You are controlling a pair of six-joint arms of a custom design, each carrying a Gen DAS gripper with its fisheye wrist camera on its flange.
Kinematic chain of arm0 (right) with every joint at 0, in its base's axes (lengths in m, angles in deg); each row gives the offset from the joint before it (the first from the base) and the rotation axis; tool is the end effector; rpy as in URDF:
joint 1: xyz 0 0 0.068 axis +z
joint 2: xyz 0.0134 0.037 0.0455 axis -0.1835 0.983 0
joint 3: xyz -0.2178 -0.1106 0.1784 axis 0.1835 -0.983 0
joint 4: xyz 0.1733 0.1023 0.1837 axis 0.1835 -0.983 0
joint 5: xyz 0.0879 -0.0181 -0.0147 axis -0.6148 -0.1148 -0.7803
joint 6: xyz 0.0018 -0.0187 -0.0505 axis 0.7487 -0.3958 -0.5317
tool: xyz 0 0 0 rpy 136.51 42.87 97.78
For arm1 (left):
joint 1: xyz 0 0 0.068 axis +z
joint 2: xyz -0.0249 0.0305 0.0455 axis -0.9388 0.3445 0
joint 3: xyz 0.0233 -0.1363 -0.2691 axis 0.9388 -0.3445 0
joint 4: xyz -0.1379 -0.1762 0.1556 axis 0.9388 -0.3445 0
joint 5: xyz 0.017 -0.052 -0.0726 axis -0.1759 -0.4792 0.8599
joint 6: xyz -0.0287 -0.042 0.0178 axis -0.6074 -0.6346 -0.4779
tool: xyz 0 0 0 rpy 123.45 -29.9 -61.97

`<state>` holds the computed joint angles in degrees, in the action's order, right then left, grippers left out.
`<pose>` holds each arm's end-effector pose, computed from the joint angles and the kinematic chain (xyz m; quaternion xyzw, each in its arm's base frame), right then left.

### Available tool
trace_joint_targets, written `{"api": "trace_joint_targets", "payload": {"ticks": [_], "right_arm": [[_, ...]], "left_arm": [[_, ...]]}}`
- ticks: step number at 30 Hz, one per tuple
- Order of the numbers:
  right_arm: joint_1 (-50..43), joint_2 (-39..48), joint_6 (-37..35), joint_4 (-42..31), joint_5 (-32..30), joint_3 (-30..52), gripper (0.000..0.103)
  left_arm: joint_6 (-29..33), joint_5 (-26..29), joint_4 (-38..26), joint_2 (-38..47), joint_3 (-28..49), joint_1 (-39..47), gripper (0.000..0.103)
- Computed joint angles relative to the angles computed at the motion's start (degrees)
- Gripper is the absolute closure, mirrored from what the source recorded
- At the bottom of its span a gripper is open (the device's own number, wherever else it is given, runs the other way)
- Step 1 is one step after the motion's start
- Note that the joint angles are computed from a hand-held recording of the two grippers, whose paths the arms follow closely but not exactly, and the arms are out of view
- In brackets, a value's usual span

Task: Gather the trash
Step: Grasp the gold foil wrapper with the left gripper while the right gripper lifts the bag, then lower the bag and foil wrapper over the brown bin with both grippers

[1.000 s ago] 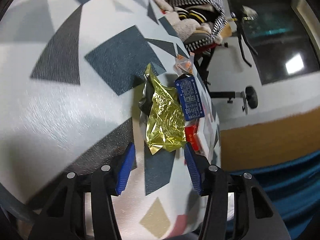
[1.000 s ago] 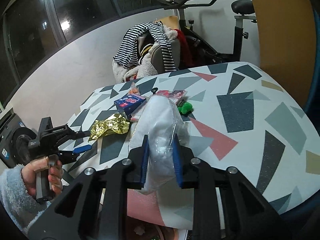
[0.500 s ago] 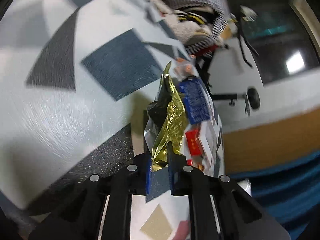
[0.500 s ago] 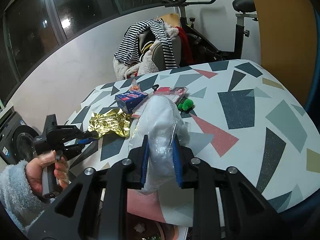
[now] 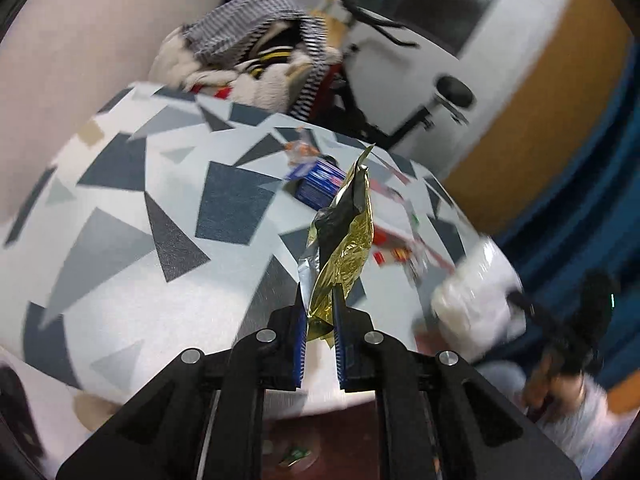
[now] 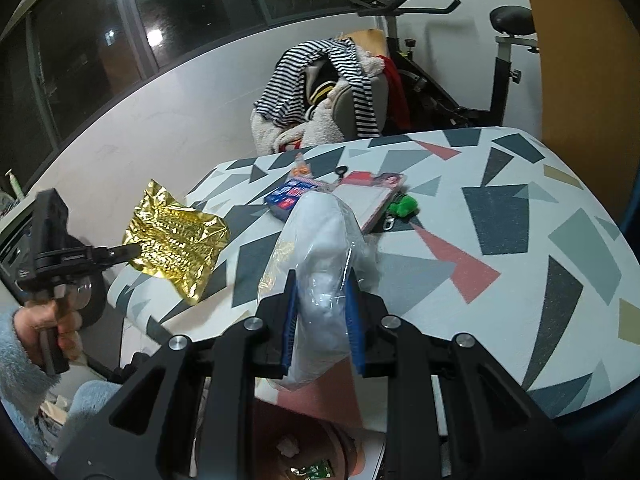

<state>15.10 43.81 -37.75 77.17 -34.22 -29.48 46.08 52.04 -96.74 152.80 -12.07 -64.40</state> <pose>0.2649 0.1290 0.2136 -0.0407 0.8853 0.2033 0.4164 0.3160 0.0114 0.2321 0.0668 0.9092 -0.2327 0.3388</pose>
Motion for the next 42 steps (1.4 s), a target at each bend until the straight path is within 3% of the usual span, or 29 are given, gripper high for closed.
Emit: {"api": "trace_joint_targets", "payload": {"ticks": [6, 16, 33, 42], "right_arm": [[3.38, -3.26, -0.07, -2.19, 0.31, -1.6, 0.078], [11.29, -5.95, 0.65, -5.97, -0.43, -5.07, 0.078], [16.26, 15.65, -0.99, -6.3, -7.36, 0.57, 0.078], [16.64, 22.88, -0.26, -8.86, -6.72, 4.53, 0.077]], "left_arm": [[7.68, 2.3, -7.64, -9.69, -5.69, 0.1, 0.091], [11.32, 3.78, -12.36, -19.06, -13.18, 3.0, 0.091], [14.7, 6.13, -13.99, -22.92, -18.68, 6.97, 0.091], [14.78, 6.4, -12.89, -22.15, -19.99, 6.42, 0.091]]}}
